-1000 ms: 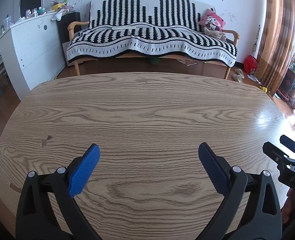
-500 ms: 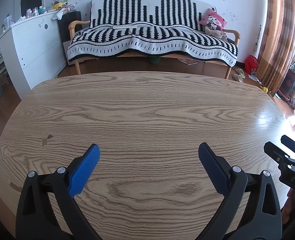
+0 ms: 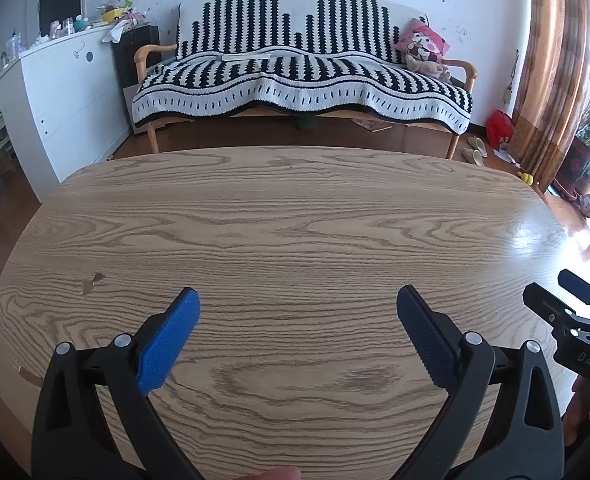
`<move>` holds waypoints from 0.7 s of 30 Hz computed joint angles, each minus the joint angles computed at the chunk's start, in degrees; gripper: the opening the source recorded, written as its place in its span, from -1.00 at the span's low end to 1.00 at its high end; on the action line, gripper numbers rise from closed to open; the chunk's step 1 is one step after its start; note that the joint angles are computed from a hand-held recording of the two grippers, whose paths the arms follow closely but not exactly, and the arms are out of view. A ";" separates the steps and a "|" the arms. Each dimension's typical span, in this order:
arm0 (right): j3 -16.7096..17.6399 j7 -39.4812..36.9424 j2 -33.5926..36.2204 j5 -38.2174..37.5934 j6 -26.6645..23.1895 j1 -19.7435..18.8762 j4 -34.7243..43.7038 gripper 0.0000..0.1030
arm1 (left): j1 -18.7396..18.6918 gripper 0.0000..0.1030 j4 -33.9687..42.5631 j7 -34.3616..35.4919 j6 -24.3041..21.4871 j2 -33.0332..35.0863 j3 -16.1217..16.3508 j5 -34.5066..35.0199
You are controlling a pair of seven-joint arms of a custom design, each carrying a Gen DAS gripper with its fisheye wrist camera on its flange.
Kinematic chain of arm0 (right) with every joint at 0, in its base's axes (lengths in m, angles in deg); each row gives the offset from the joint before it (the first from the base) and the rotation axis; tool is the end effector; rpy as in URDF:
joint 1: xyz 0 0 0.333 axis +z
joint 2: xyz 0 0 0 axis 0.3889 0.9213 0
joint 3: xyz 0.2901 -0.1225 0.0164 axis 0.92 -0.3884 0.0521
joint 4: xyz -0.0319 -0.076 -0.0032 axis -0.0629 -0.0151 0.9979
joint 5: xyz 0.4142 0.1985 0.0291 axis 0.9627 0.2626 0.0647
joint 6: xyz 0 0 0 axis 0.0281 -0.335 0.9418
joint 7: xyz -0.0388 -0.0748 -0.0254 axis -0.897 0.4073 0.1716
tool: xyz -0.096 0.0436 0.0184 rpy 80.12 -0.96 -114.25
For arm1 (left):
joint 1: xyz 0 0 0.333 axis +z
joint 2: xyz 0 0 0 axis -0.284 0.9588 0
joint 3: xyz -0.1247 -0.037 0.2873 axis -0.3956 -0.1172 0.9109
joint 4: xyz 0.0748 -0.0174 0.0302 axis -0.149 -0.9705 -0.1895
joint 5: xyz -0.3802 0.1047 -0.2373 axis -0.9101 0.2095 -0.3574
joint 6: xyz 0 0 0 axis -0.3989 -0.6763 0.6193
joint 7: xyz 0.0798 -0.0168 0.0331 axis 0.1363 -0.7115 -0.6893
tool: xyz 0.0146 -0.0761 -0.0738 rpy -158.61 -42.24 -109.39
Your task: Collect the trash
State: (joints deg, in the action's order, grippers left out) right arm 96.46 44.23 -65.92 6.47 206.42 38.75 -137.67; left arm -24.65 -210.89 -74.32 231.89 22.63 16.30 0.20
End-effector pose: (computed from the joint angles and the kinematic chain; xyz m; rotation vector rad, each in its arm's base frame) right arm 0.7031 0.2802 0.4180 -2.0263 1.2152 -0.3964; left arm 0.5923 -0.2128 0.4324 -2.0690 1.2753 -0.5773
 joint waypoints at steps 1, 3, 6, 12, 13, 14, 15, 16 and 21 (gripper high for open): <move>0.10 -0.20 -0.03 0.15 -0.04 -0.12 -0.02 0.70 | -0.04 0.86 0.03 0.00 -0.14 -0.01 -0.04 0.04; 0.05 -0.21 -0.03 0.13 0.02 -0.06 -0.04 0.71 | -0.09 0.86 0.07 -0.02 -0.19 0.01 -0.09 0.33; -0.03 -0.15 -0.04 0.08 0.01 0.01 -0.04 0.71 | -0.21 0.86 0.27 0.04 -0.57 0.08 -0.16 0.80; -0.07 -0.23 0.02 0.19 -0.22 -0.21 0.29 0.71 | -0.46 0.86 0.40 -0.90 -1.13 -0.01 -0.27 2.56; -0.06 -0.31 0.00 0.21 -0.25 -0.25 0.28 0.71 | -0.46 0.86 0.54 -0.78 -1.28 0.07 -0.25 2.48; -0.08 -0.27 0.01 0.19 -0.24 -0.21 0.29 0.71 | -0.45 0.86 0.57 -0.69 -1.31 0.10 -0.23 2.42; -0.08 -0.27 0.02 0.20 -0.21 -0.20 0.29 0.71 | -0.46 0.86 0.63 -0.43 -1.54 0.14 -0.20 1.99; -0.06 -0.33 0.01 0.24 -0.24 -0.24 0.28 0.72 | -0.49 0.86 0.68 -0.40 -1.70 0.15 -0.21 1.68; -0.04 -0.40 -0.02 0.33 -0.18 -0.28 0.21 0.72 | -0.48 0.86 0.35 -0.25 -1.64 -0.08 -0.24 0.54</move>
